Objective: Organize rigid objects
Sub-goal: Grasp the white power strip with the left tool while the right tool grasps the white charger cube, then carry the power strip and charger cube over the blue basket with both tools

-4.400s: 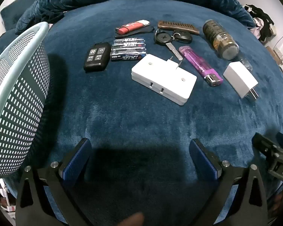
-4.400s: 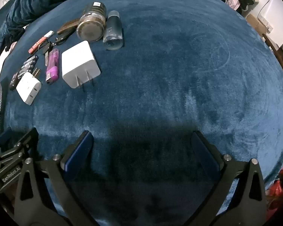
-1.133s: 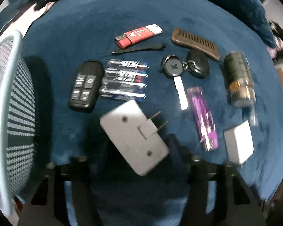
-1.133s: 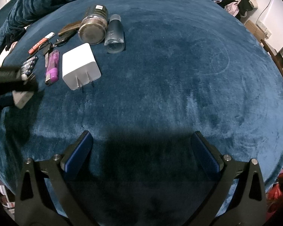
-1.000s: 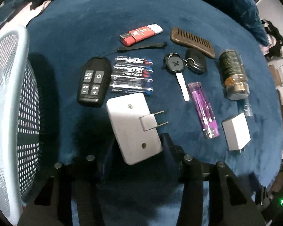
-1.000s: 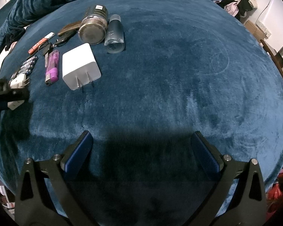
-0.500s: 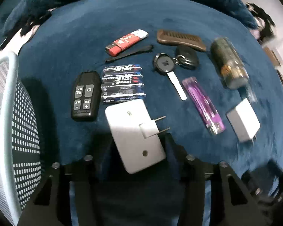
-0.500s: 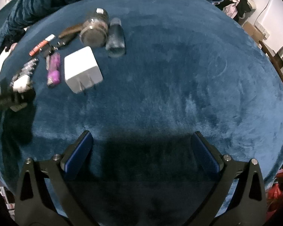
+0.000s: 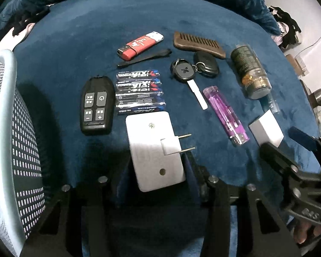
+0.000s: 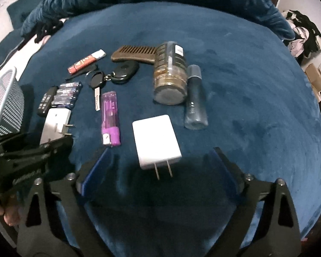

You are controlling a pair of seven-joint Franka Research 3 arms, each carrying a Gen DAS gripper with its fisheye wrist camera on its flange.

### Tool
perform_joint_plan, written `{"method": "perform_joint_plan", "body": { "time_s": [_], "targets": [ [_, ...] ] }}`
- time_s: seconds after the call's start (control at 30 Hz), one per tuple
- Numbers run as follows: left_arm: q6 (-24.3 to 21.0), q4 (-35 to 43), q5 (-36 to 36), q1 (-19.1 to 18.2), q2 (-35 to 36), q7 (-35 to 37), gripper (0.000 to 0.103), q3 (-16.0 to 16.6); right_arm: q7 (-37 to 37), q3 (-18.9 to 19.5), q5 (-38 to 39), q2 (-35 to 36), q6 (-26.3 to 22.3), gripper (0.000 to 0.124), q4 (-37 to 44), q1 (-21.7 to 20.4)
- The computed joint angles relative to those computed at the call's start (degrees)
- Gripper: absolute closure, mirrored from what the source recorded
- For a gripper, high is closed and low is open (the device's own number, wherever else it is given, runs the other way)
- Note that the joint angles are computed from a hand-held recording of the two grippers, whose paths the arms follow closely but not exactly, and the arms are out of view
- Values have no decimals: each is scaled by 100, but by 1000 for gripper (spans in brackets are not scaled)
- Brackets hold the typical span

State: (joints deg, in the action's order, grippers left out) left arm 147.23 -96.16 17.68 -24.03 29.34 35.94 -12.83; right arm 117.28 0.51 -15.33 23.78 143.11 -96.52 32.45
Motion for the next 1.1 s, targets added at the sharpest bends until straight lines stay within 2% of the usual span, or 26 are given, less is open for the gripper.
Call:
{"method": "perform_joint_plan", "body": {
  "time_s": [0.07, 0.1, 0.13, 0.2, 0.3, 0.6, 0.9, 1.1],
  "targets": [
    [-64, 92, -60, 18, 25, 30, 52, -27, -137, 64, 129, 134, -140, 40, 187, -43],
    [-104, 211, -31, -43, 108, -14, 52, -8, -197, 93, 199, 170, -215, 50, 234, -49],
    [-87, 161, -35, -28, 77, 7, 52, -11, -292, 124, 287, 201, -312, 66, 297, -73],
    [-125, 247, 12, -57, 141, 42, 53, 12, -367, 117, 349, 281, -545, 82, 423, -50],
    [-95, 207, 81, -87, 109, 13, 57, 45, -445, 153, 479, 187, -429, 82, 286, -77],
    [95, -191, 58, -65, -224, -130, 57, -27, -434, 218, 558, -380, -370, 82, -256, -100],
    [237, -504, 328, -177, -710, -291, 57, -31, -293, 253, 405, -488, -441, 82, -159, -85],
    [268, -725, 534, -183, -1114, -486, 57, -32, -167, 338, 569, -557, -405, 82, -38, -97]
  ]
}}
